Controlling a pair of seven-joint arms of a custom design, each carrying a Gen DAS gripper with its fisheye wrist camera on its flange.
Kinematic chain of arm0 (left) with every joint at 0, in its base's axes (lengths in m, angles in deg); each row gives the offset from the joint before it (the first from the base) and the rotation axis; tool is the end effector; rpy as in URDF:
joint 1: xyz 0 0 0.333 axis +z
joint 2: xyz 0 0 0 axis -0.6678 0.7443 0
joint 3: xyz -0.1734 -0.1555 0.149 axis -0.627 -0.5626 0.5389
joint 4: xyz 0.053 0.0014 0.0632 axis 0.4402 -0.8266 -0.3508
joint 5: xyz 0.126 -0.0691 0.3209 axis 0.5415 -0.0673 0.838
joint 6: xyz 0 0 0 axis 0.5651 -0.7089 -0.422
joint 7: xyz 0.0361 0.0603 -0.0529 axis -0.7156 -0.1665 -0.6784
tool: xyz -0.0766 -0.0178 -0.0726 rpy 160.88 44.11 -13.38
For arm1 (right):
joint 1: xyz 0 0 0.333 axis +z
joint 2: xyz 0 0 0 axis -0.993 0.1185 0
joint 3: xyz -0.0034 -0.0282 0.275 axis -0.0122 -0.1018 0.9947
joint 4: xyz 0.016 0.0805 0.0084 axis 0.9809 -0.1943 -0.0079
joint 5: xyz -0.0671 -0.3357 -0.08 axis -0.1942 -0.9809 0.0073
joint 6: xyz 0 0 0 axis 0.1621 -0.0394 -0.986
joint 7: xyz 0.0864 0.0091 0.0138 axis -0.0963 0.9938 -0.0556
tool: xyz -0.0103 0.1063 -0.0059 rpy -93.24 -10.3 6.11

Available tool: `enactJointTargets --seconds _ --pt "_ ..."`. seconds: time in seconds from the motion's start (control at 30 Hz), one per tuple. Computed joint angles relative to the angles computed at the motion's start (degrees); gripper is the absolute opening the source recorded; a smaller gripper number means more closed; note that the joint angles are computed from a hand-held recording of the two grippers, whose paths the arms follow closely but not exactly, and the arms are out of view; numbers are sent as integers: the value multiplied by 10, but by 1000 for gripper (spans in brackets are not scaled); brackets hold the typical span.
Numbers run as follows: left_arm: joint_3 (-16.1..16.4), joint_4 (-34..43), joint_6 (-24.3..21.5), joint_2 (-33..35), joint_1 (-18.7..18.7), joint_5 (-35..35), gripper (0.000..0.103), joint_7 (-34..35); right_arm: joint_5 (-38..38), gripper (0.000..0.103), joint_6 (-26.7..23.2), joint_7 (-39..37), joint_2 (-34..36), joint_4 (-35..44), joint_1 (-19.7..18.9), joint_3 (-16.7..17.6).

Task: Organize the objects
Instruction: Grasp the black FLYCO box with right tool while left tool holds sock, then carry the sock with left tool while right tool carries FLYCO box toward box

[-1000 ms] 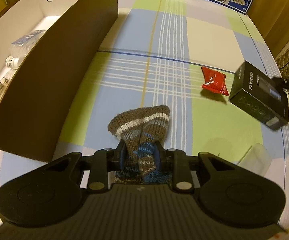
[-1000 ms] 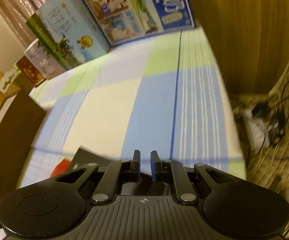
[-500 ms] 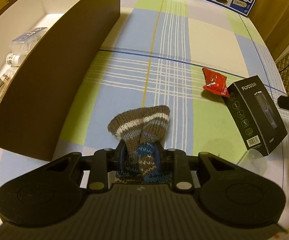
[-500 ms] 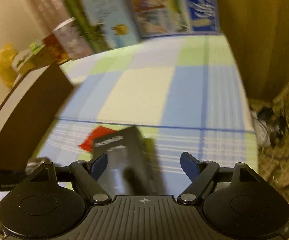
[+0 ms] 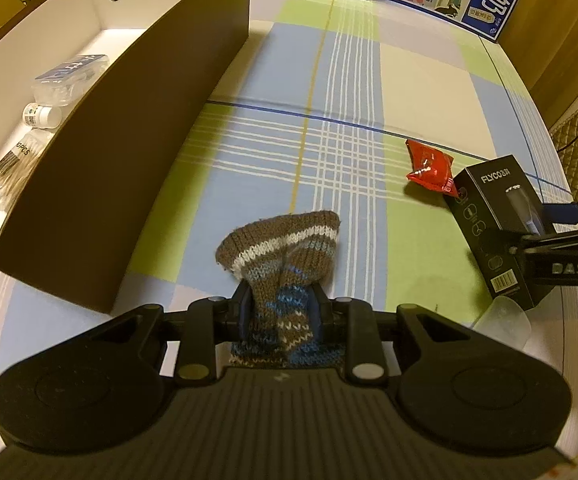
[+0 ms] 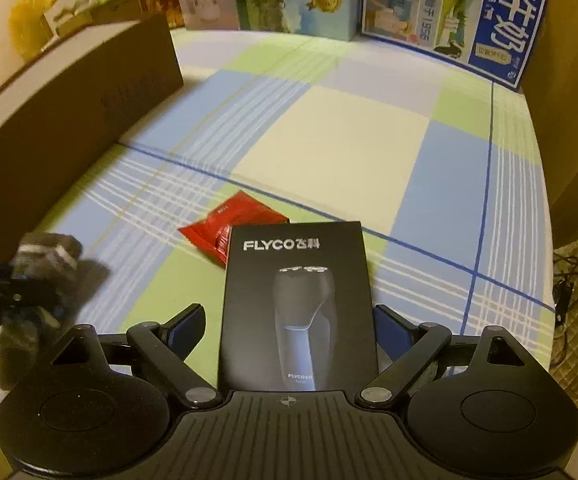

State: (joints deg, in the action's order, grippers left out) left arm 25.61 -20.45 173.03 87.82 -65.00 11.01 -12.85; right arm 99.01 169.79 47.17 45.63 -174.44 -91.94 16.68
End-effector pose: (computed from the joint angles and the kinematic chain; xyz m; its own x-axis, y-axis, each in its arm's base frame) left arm 0.5876 -0.2524 0.2921 0.1449 -0.9878 0.0568 -0.8933 -0.1553 -0.4218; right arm 0.6753 0.0071 0.2740 0.4796 -0.8758 -0.0543 -0.7792 -0.3966 -0.4853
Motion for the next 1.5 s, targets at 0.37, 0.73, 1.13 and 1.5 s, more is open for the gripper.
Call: enactJointTargets --seconds 0.37,0.73,1.13,1.5 --pt "10 -30 13 -27 -14 34 24 -36 -18 76 17 2 -5 -24 -9 5" --pt "13 -64 30 -62 -23 92 24 -96 66 76 56 -73 -64 -87 -54 48" --pt "2 -123 67 -125 -13 175 24 -173 251 76 41 -192 -165 -173 -72 56" --pt "-11 -178 157 -190 37 238 24 -189 339 76 38 -180 -255 -256 -9 -11"
